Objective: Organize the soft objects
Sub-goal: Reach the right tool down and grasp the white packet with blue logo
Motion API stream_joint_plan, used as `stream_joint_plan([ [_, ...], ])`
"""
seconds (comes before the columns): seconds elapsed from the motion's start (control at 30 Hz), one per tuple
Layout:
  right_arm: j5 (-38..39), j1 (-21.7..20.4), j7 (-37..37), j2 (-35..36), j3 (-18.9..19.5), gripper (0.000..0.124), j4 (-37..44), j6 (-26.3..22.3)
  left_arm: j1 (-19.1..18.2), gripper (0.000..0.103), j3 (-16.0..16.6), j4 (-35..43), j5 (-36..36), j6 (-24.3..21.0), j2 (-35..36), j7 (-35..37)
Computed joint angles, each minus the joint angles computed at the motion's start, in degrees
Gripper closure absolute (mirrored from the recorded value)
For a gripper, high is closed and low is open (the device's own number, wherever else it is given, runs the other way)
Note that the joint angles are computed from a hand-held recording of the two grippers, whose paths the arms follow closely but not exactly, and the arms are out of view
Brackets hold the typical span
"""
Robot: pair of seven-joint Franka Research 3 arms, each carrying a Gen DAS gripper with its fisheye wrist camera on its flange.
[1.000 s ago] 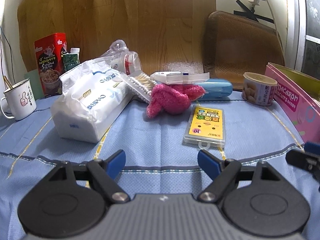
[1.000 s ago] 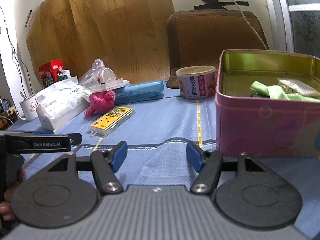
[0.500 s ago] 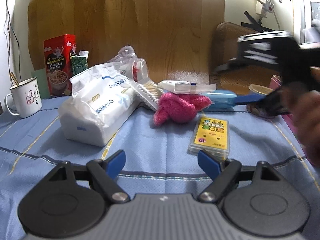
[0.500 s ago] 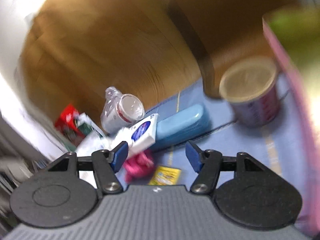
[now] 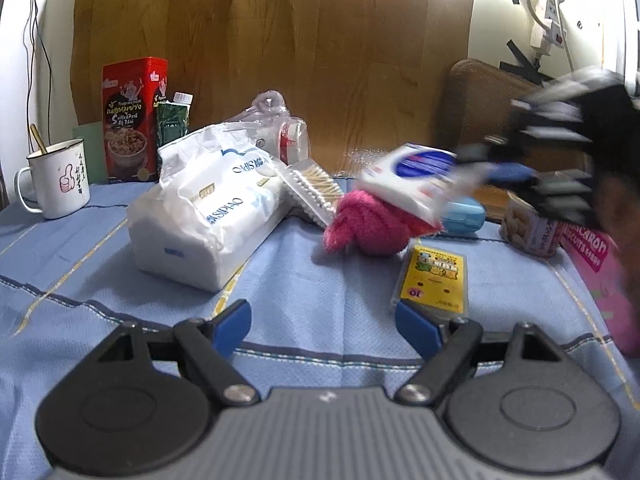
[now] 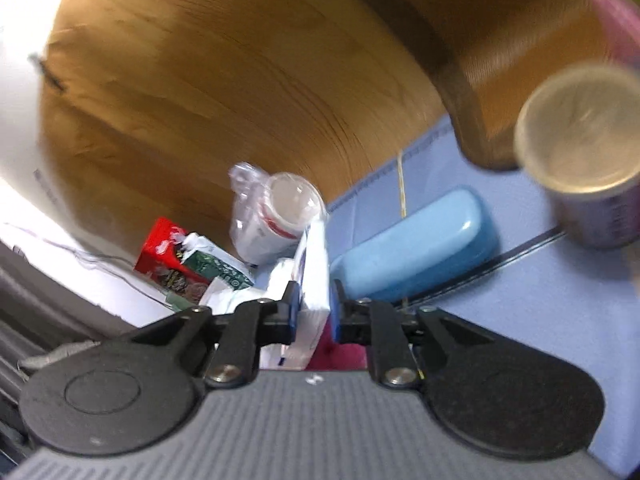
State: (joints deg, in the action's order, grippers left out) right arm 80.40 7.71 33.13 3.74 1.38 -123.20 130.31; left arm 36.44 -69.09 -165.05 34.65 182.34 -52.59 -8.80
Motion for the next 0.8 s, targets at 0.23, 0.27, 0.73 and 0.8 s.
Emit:
stream_joint_plan([
  [0.23,-8.5,-6.2,-7.6,-12.1,-7.0,0.108,-14.3,-12.6,0.6,0.011,-0.1,-4.1,-4.3,9.0,-3.9,-1.3],
  [0.27,-10.3,-6.9,-7.7,-13.4,-7.7,0.108,-16.0,-13.2,0.9,0.012,0.2,-4.2,-4.6,10.0,-3.1,-0.2],
  [0.73,-6.3,-2.9,-42.6,-34.0,-11.0,0.068,-35.4,7.0,-1.7,0.017,0.1,0.3,-9.1,11.9,6.1,13.5],
  [0.8,-5.8,-2.1,-46.9,-34.9,-10.9,0.051,-37.1,8.3,-2.2,0.017,0.4,0.7,-9.4,12.3,7.2,15.9],
])
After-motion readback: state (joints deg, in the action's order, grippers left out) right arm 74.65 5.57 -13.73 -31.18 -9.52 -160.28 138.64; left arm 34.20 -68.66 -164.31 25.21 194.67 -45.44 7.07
